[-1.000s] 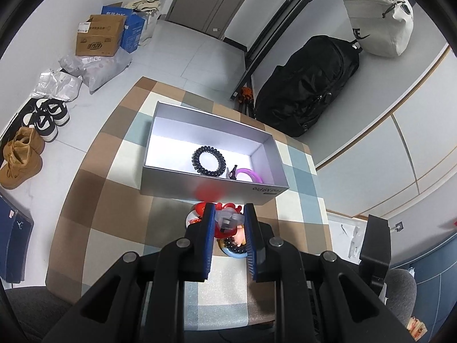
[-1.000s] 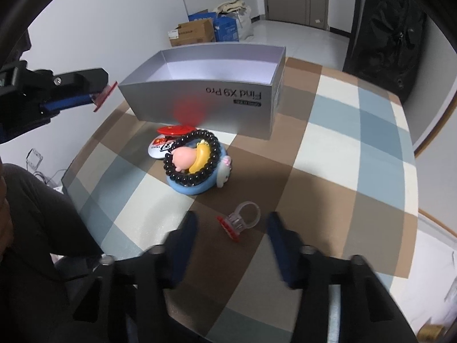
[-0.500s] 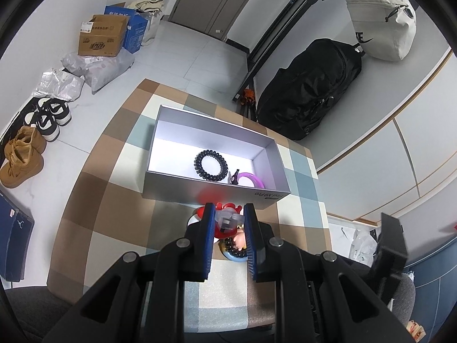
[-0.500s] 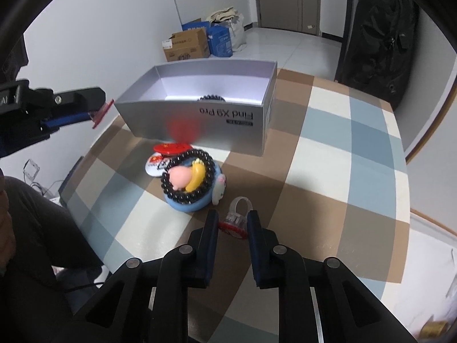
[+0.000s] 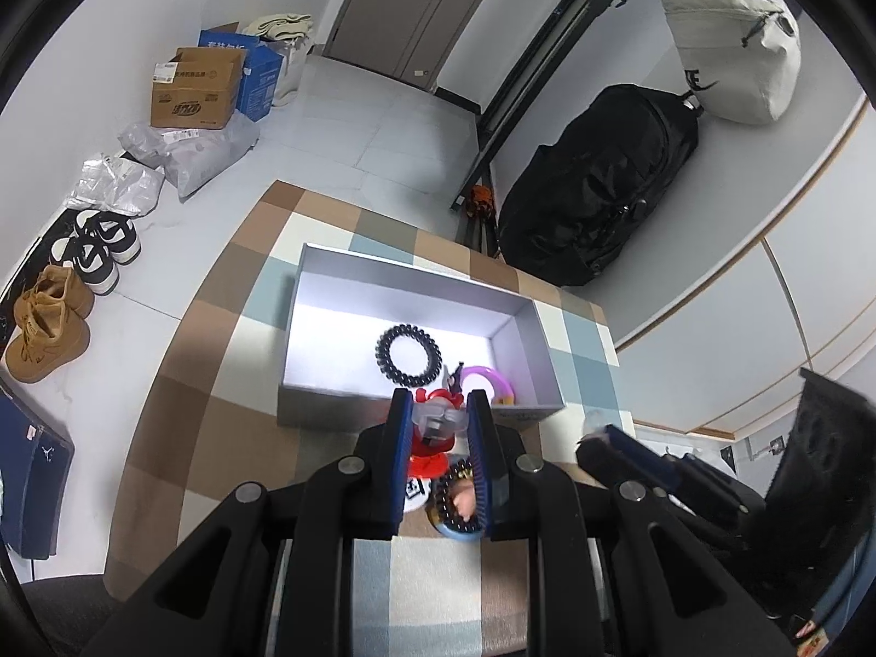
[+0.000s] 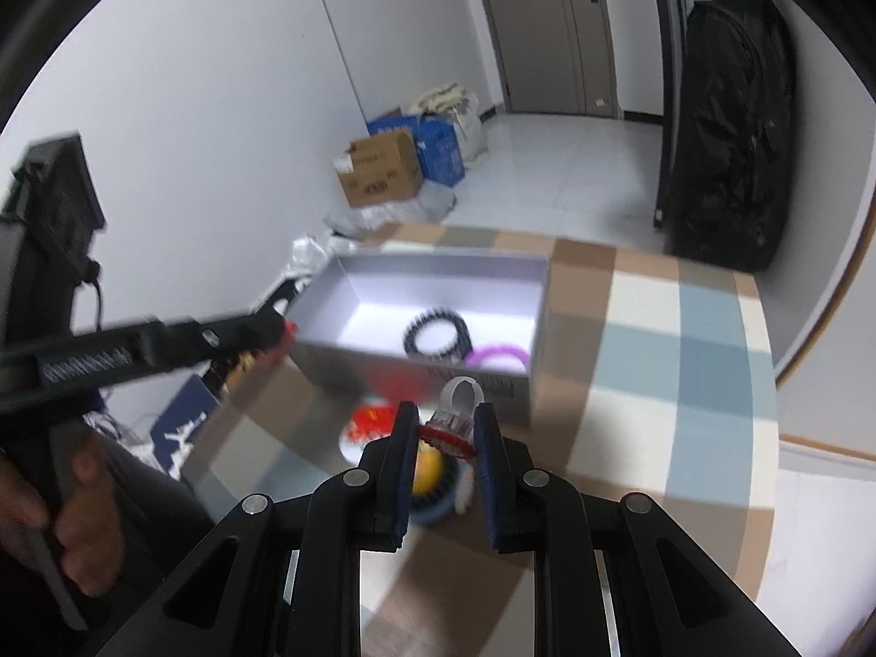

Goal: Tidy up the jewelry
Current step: 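Lower the charm and ring into the grey box and open both tools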

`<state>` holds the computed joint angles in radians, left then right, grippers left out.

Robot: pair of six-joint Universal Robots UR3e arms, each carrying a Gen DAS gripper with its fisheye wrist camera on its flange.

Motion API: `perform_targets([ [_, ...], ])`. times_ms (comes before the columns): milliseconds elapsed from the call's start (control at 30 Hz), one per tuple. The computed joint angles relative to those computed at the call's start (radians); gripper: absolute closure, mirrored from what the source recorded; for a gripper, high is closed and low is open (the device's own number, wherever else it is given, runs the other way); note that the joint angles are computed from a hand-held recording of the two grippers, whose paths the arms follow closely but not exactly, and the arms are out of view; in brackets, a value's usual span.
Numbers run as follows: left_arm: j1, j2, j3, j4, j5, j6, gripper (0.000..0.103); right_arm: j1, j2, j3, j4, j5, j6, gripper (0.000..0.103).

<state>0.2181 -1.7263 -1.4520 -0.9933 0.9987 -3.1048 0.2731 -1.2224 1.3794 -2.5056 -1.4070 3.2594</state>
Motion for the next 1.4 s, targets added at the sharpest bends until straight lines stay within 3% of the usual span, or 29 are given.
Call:
perform_targets([
  [867, -0.049, -0.262, 0.31, -0.058, 0.023, -0.069, 0.088, -0.079, 0.34, -0.526, 0.199, 0.185, 0.058, 0.084],
  [1233, -0.061, -0.322, 0.391, -0.122, 0.024, -0.096, 0.088, -0.096, 0.387, -0.569, 0.258, 0.212, 0.078, 0.083],
  [1400, -0.032, -0.331, 0.391, -0.122, -0.04, -0.135, 0.085, -0.1, 0.383, -0.557, 0.246, 0.212, 0.097, 0.081],
])
